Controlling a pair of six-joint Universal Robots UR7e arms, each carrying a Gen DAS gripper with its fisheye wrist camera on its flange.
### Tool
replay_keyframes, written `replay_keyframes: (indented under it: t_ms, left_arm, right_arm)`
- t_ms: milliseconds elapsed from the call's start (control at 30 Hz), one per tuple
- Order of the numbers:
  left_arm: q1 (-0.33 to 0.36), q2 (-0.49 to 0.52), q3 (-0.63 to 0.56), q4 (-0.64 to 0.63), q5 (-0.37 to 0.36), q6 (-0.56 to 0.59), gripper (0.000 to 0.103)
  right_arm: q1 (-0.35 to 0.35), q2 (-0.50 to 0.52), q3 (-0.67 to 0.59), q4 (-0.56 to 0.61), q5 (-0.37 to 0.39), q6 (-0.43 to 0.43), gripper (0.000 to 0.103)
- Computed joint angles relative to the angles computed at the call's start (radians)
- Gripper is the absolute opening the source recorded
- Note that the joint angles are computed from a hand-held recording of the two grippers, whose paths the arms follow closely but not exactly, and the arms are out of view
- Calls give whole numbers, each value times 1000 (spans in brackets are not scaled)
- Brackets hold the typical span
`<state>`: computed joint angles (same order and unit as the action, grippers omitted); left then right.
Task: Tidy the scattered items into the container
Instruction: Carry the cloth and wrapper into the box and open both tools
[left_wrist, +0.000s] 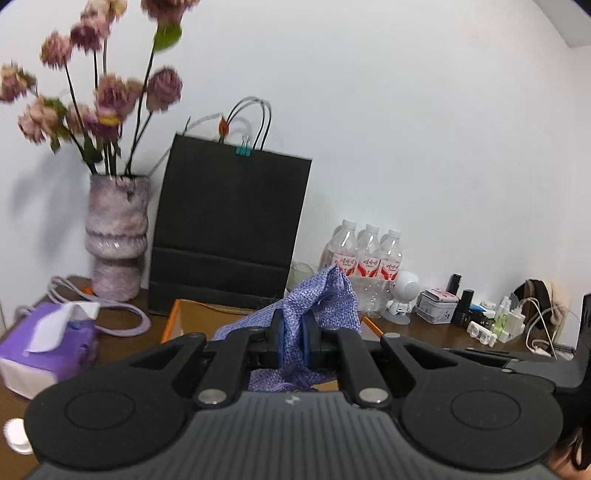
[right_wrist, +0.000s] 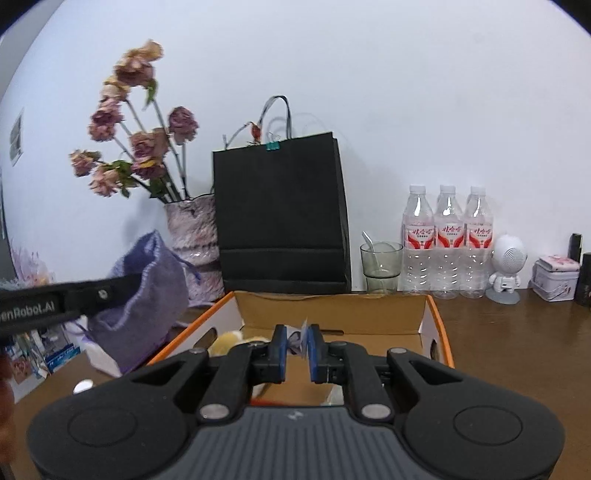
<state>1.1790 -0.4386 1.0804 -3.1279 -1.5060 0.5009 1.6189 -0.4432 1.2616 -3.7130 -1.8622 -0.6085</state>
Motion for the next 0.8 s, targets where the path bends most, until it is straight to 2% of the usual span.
replay_keyframes:
  t_ms: [100, 233, 300, 467, 600, 633, 667, 700, 733, 767, 800]
  left_arm:
    - [4, 74, -128, 86, 21, -47, 10]
    - [17, 177, -329, 277, 18, -133, 10]
    - [19, 214, -392, 332, 30, -133, 10]
    - [21, 243, -433, 364, 64, -119, 10]
    - [18, 252, -440, 350, 95, -113, 12]
    - [15, 253, -440, 343, 112, -119, 22]
    - [12, 255, -441, 335, 135, -126, 55]
    - [9, 257, -442, 323, 155, -128, 78]
    - [5, 258, -434, 284, 179, -129, 103]
    - [0, 259, -425, 240, 206, -123, 103]
    - [-2, 257, -424, 236, 214, -110, 103]
  right_arm:
    - [-12, 36, -99, 69, -8, 27, 11]
    - [-28, 82, -226, 172, -48, 82, 11]
    - [-37, 98, -271, 216, -53, 110, 11]
    - [-53, 120, -318, 291, -72, 136, 11]
    - [-52, 127, -328, 305, -80, 130, 11]
    - [-52, 126, -328, 305, -80, 127, 14]
    - [-51, 125, -327, 308, -79, 127, 15]
    - [-51, 123, -325, 307, -80, 130, 24]
    - [-50, 120, -323, 312, -83, 133, 58]
    - [-48, 118, -323, 319, -95, 136, 77]
    - [-42, 126, -338, 323, -131, 129, 103]
